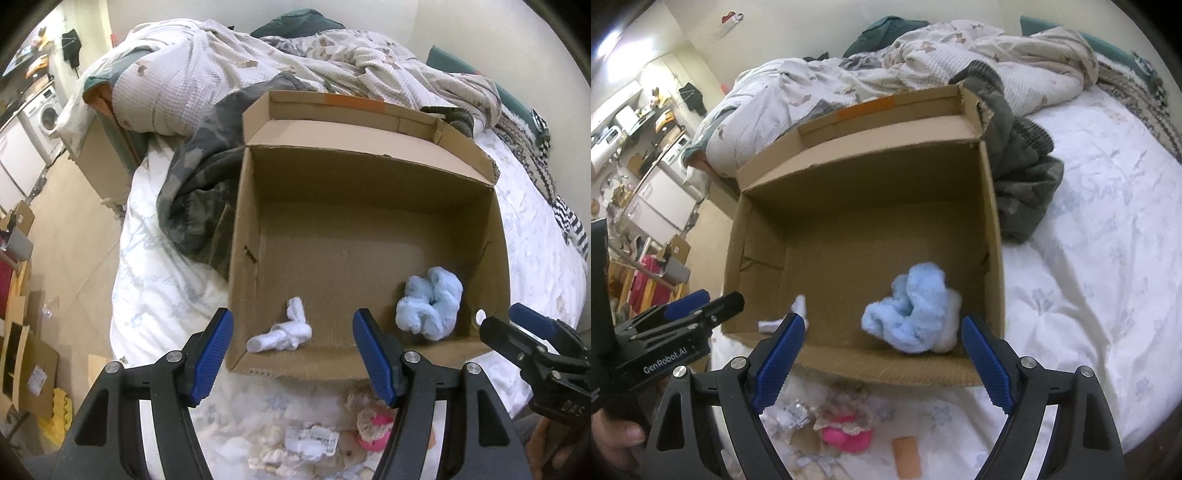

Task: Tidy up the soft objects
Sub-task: 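Withdraw both open tools from the box toward the remaining items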

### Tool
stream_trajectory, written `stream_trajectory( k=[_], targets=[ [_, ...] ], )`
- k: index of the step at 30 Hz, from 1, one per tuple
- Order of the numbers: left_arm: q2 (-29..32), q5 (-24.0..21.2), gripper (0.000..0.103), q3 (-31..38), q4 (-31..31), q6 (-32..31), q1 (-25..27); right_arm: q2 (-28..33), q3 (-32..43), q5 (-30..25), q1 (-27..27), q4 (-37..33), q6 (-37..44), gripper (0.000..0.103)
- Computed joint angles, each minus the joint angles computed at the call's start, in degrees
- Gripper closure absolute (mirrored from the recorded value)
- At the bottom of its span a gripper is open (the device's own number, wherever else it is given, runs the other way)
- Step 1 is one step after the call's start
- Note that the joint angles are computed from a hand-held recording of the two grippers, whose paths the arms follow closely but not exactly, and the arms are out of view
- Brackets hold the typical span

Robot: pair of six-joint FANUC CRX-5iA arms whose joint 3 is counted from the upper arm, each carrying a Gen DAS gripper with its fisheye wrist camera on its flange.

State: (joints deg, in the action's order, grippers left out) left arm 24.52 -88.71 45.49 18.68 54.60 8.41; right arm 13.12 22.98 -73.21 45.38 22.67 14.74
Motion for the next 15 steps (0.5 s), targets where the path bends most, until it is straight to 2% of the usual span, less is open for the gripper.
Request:
stream_trajectory(
  k=[6, 11, 15],
  targets=[
    [-2.79, 1.54, 0.039, -3.57, -0.71, -2.64, 1.53, -1.84, -1.64, 1.64, 0.72, -2.1, -0.39, 0.011],
    [-2.54, -1.72, 0.039, -3.52, -0.21, -1.42, 3.63, -3.46, -3.58, 1.91, 1.53, -2.74, -2.28, 0.011],
    [-2.11, -4.58, 0.039, -3.25, -2.72, -1.27, 4.49, -4.79, -5.52, 2.21, 2.22, -3.78, -4.29, 0.011]
  ],
)
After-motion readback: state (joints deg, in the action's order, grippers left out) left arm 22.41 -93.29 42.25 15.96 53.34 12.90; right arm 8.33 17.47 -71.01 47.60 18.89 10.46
